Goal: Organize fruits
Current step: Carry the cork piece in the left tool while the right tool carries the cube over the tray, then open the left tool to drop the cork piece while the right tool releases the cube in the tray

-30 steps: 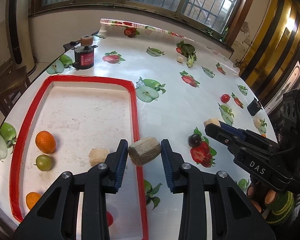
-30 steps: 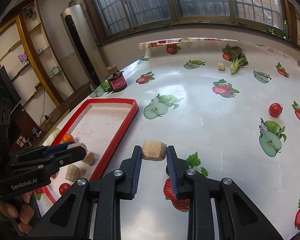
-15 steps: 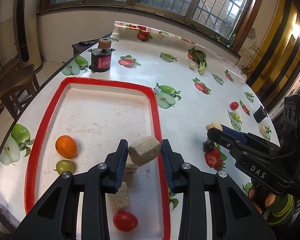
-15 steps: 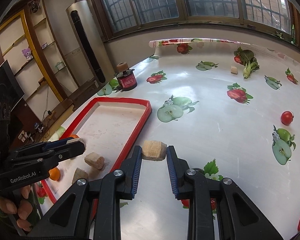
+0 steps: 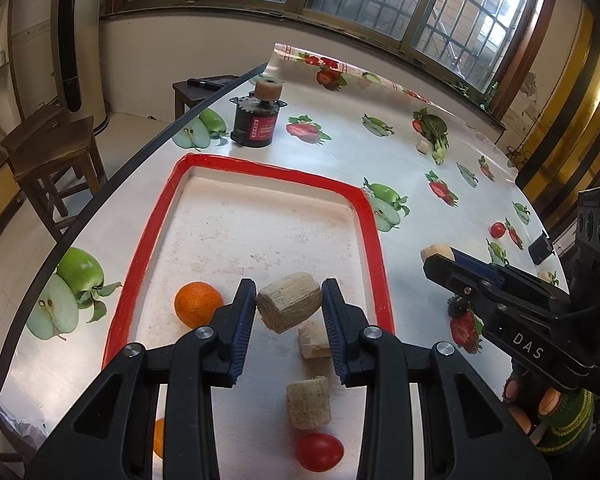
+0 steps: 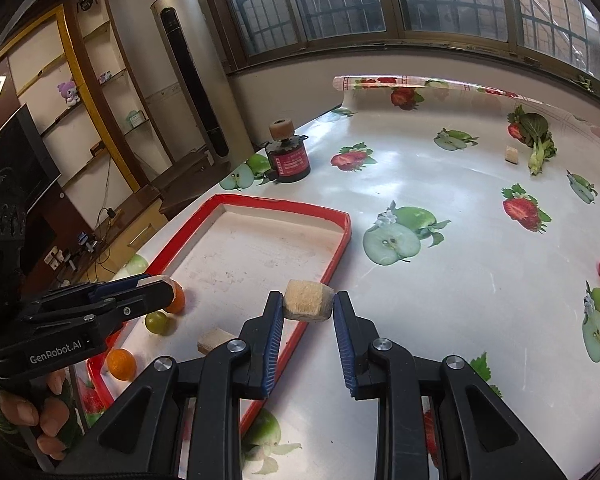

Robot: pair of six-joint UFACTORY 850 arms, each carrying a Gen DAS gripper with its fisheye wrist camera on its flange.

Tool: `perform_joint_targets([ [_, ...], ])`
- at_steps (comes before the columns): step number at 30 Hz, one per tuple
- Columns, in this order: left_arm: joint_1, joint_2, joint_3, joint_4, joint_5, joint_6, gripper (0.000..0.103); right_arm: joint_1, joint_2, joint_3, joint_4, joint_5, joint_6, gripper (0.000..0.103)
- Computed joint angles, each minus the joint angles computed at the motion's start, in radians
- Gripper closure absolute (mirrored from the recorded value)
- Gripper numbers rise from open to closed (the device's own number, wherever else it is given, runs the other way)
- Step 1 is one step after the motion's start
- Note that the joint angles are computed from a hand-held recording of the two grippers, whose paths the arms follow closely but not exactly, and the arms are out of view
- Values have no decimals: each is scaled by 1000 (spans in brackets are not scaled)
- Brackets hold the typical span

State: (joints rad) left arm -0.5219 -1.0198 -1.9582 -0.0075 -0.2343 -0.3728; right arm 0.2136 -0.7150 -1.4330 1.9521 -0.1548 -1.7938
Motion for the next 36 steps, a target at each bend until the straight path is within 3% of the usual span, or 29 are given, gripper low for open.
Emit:
perform_joint_targets([
  [13,40,-57,-86,36,-55,-52,72,34,-105,-150,-544,-13,525,76],
  [22,56,-154,-236,47,-154,-70,72,45,-167,-230,-783,-44,740,77],
  [32,57,-294,-456,38,-316,-68,72,31,-205,-263,-862,-72,834,77],
  [36,51,-326,-513,85,-370,-118,71,28,-196,-250,-806,-71,782,75],
])
